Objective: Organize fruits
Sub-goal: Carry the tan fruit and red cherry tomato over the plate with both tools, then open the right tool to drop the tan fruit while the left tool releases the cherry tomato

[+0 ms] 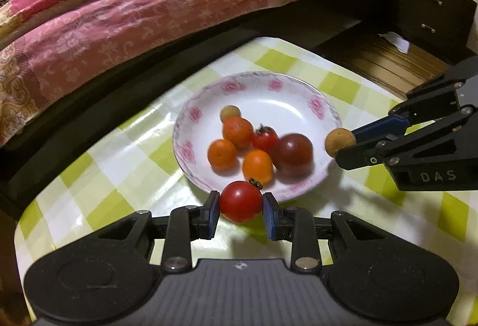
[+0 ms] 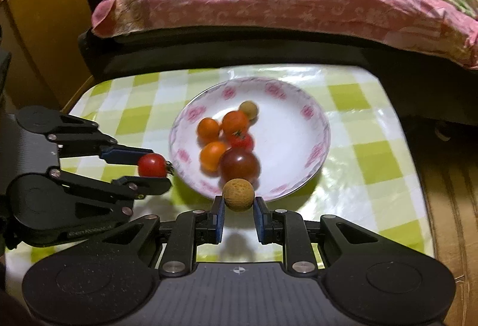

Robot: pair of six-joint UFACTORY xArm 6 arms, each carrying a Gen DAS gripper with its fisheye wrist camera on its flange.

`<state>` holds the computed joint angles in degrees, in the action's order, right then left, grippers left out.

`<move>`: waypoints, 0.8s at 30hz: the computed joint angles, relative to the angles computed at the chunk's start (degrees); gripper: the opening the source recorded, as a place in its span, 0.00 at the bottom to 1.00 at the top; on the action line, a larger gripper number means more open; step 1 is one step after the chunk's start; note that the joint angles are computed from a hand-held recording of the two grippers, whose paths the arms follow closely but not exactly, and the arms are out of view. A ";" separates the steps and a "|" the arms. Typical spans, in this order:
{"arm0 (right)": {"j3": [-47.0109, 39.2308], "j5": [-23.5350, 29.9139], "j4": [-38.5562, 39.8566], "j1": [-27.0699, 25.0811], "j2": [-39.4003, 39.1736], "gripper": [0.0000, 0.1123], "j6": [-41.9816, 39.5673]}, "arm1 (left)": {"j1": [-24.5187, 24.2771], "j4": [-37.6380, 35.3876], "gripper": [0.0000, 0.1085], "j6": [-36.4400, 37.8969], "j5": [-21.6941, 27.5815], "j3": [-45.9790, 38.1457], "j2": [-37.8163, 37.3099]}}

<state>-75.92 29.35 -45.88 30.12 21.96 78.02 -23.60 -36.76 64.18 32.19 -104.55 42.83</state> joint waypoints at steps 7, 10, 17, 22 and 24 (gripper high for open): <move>-2.08 2.27 -1.54 -1.15 1.79 0.16 1.48 | -0.85 2.43 0.35 -2.88 -1.03 -3.72 3.08; -2.44 2.80 -2.25 -1.76 2.20 0.16 2.51 | -1.06 3.46 0.35 -4.38 -1.26 -5.15 4.22; -3.87 2.84 -3.10 -2.72 4.07 0.16 3.75 | -1.36 5.59 0.35 -7.17 -2.38 -6.98 5.96; -4.13 1.72 -3.85 -3.17 4.70 0.16 5.14 | -1.46 5.80 0.35 -7.73 -2.98 -7.24 6.28; -4.11 1.50 -4.27 -3.29 4.78 0.16 5.77 | -1.49 5.92 0.35 -7.84 -3.12 -7.37 6.38</move>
<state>-80.03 30.85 -50.14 26.83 26.74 83.80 -25.09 -30.84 56.33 29.07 -111.92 49.21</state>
